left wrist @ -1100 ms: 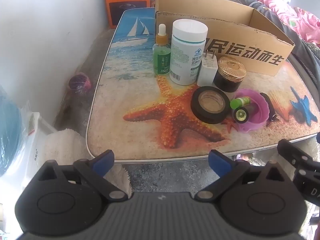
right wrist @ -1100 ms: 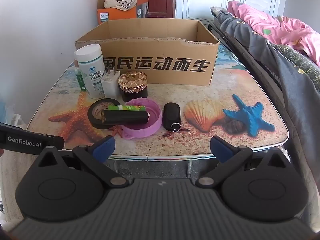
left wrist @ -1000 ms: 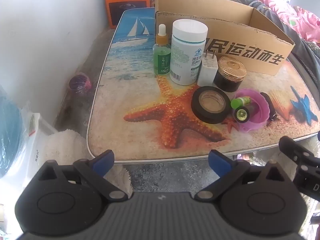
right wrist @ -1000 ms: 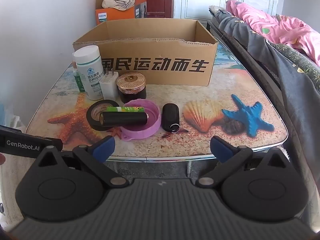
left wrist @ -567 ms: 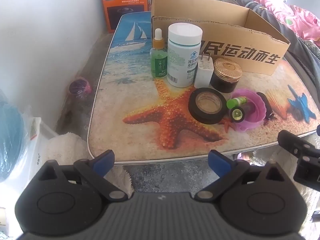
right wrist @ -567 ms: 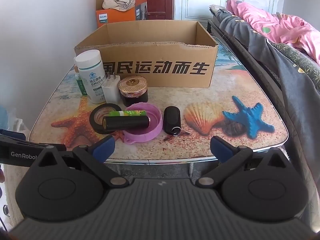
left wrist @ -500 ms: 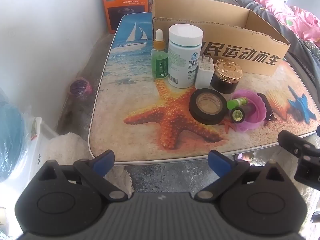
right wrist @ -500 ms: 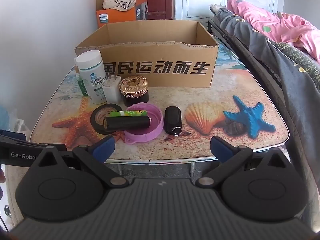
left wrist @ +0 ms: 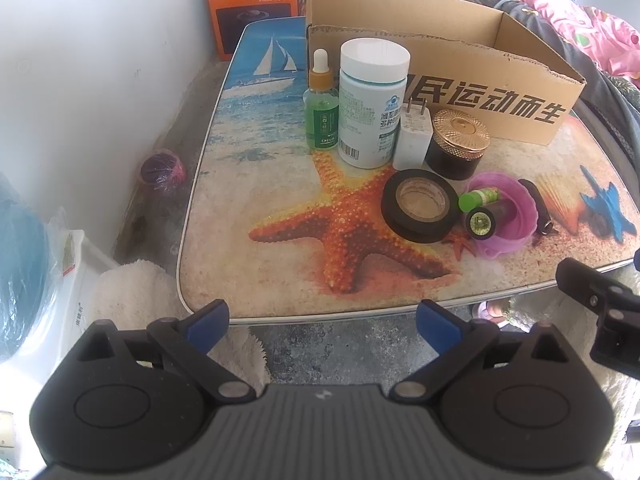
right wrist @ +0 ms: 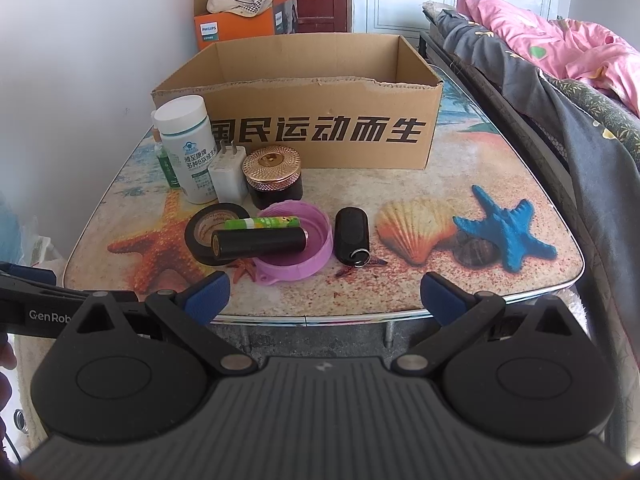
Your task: Organize rigid objects
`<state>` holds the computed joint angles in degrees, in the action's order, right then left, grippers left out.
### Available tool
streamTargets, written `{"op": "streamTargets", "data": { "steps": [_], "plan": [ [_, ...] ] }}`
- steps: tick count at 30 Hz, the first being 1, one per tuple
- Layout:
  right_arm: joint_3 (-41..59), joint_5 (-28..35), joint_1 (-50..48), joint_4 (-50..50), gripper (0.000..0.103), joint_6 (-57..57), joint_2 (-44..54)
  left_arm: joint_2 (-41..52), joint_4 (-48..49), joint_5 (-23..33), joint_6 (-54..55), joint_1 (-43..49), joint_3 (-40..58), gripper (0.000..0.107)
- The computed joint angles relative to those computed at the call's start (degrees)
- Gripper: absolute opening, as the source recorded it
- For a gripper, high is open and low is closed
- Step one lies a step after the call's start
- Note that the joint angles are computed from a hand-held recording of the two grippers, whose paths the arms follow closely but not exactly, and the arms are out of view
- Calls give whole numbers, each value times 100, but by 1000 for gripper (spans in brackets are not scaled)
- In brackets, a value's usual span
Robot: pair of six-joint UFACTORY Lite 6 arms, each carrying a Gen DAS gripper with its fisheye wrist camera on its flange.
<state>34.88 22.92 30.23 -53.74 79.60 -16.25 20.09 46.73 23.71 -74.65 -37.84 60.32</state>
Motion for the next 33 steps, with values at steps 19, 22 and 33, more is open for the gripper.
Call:
{"op": "streamTargets", "data": {
  "steps": [19,22,33],
  "plan": [
    [55,-101,-74,126,102,-185,109,147,-224,58,215,24,152,100],
    [59,-91,-62,79,102,-135,124,148,-224,56,212,23,150,100],
    [99,-121,-126,158,102,-266,137,177,-209,53,166,31,173,100]
  ]
}}
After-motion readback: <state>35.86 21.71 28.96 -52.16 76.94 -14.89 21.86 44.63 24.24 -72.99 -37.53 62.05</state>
